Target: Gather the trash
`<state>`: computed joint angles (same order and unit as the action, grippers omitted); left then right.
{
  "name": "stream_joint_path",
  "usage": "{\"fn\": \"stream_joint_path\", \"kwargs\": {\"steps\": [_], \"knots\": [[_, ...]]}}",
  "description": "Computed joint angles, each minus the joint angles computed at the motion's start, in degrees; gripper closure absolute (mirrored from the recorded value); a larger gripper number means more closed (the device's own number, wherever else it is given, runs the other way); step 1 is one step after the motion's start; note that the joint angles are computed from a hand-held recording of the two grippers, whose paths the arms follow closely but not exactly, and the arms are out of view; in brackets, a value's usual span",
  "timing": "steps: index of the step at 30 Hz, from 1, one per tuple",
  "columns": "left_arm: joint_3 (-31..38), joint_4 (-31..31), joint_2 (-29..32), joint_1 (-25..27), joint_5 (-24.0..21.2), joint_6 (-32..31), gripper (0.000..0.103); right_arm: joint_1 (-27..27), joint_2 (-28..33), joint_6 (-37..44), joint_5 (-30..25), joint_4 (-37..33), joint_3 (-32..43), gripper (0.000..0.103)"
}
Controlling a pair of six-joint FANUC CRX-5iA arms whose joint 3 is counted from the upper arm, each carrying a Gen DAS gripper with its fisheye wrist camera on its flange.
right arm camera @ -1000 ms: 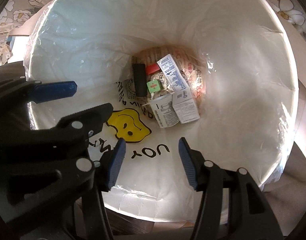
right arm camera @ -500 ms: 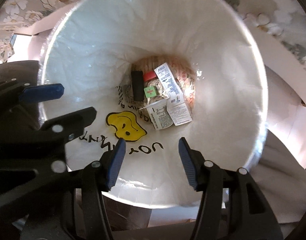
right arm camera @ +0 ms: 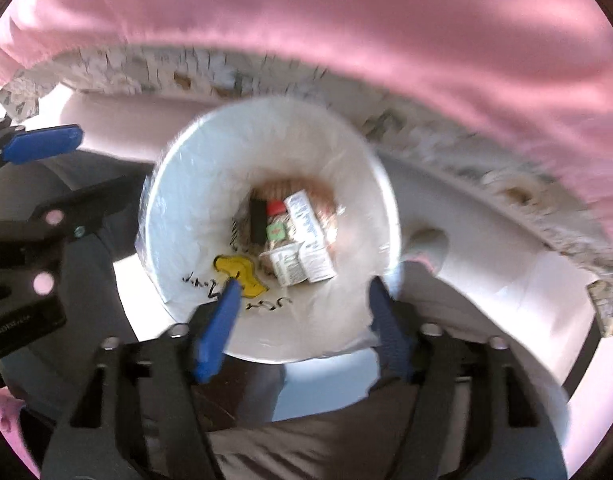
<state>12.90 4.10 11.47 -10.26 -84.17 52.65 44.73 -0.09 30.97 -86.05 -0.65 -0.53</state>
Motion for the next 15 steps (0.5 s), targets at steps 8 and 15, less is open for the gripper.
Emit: {"fn": "stream_joint_path", "kwargs": {"steps": [8,15], "knots": [[1.01,4.97,-6.45,1.79,4.34,-2.24,0.016,3.61,-3.01,-3.62,-5.77,9.64,4.48,0.031],[0.16,10.59,-11.67,4.83,6.02,-5.15,0.009,9.58,-6.63,-9.21,-8.78,19.52,5.85,0.023]]}}
